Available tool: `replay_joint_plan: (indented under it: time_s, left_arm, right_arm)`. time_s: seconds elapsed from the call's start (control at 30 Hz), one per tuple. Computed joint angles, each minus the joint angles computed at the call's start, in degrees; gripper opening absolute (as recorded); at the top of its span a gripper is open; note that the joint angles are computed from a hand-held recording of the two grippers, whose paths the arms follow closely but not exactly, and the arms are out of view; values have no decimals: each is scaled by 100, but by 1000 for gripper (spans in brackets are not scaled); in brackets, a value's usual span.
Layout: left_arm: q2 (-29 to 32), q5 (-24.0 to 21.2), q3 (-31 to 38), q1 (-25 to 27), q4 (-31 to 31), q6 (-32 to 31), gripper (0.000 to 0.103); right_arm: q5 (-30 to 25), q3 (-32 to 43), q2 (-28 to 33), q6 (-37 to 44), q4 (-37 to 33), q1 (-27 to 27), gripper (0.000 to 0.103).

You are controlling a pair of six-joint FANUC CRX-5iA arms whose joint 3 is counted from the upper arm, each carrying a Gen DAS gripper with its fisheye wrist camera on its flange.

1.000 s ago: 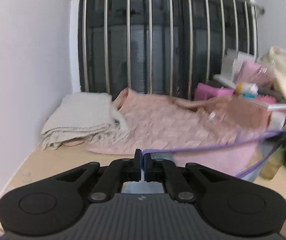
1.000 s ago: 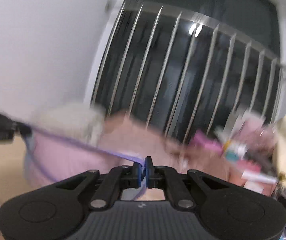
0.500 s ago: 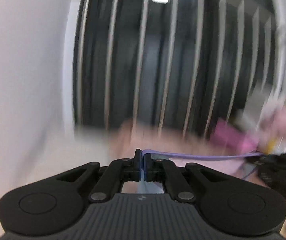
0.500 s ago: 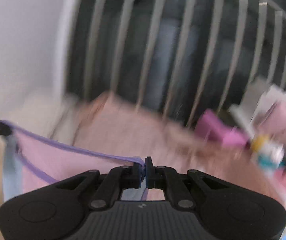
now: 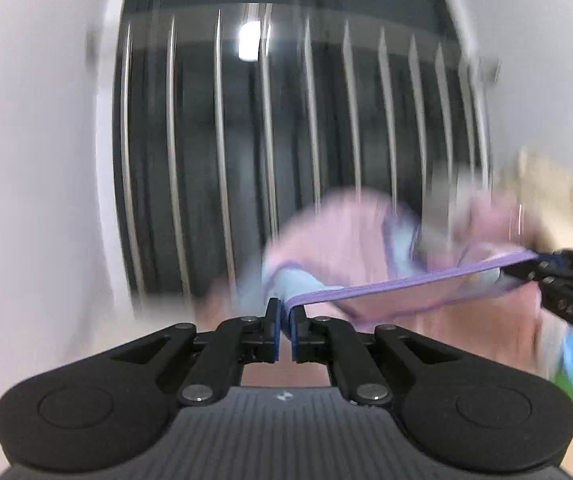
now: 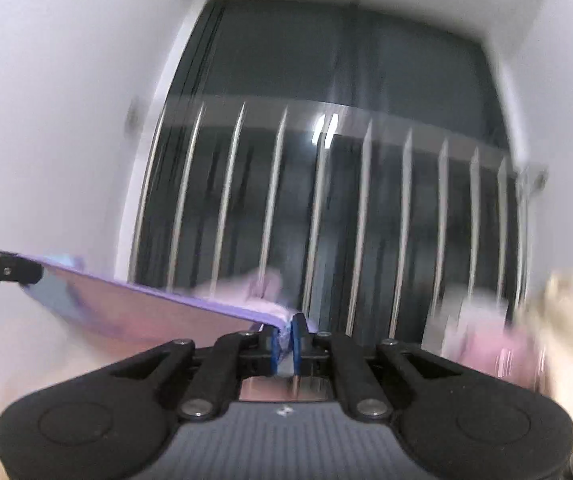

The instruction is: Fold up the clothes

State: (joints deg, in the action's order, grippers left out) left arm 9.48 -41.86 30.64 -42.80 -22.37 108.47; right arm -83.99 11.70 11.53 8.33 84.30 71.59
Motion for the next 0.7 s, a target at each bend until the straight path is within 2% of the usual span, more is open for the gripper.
replay_joint_plan:
  time_s: [0.1, 0.2, 0.27, 0.3, 0.33, 0.4, 0.43, 0.5, 0.57, 0.63, 0.7]
  left_arm:
    - [-208, -233, -1147, -35, 381, 231, 3]
    - [-688, -43, -2292, 22, 1058, 126, 5]
    - [-1080, 212, -2975, 158, 1607, -284, 16]
    - [-1262, 305, -3183, 253, 1837, -465, 34]
    - [-1429, 363, -3346, 374, 2095, -560, 46]
    - [-1708, 626, -3717, 775, 3140, -1126, 47]
    - [-1769, 671, -3763, 901, 3419, -1195, 47]
    - [-1562, 585, -3378, 957, 3177, -810, 47]
    - [-1024, 164, -2560, 758, 2196, -293, 47]
    - [-498, -329, -1879, 469, 1352, 75, 43]
    - [-62, -730, -1376, 209, 745, 339, 39]
  right_arm:
    - [-80, -808, -191, -457, -1390, 393, 4]
    - [-171, -1394, -378, -958, -2337, 840, 4]
    - [-191, -1598, -536, -1152, -2751, 1133, 4]
    - [-180, -1663, -643, -1118, -2916, 1271, 6]
    - [-118, -1654, -745, -933, -3119, 1421, 11]
    - [146, -1738, -1082, -579, -3301, 1620, 38]
    - [286, -1865, -1239, -619, -3143, 1697, 41]
    - [573, -2137, -1490, -836, -2712, 1774, 47]
    - [883, -2321, -1546, -976, -2547, 1539, 46]
    - [975, -2271, -1372, -900, -2723, 1160, 42]
    - [905, -1898, -967, -531, -3146, 790, 18]
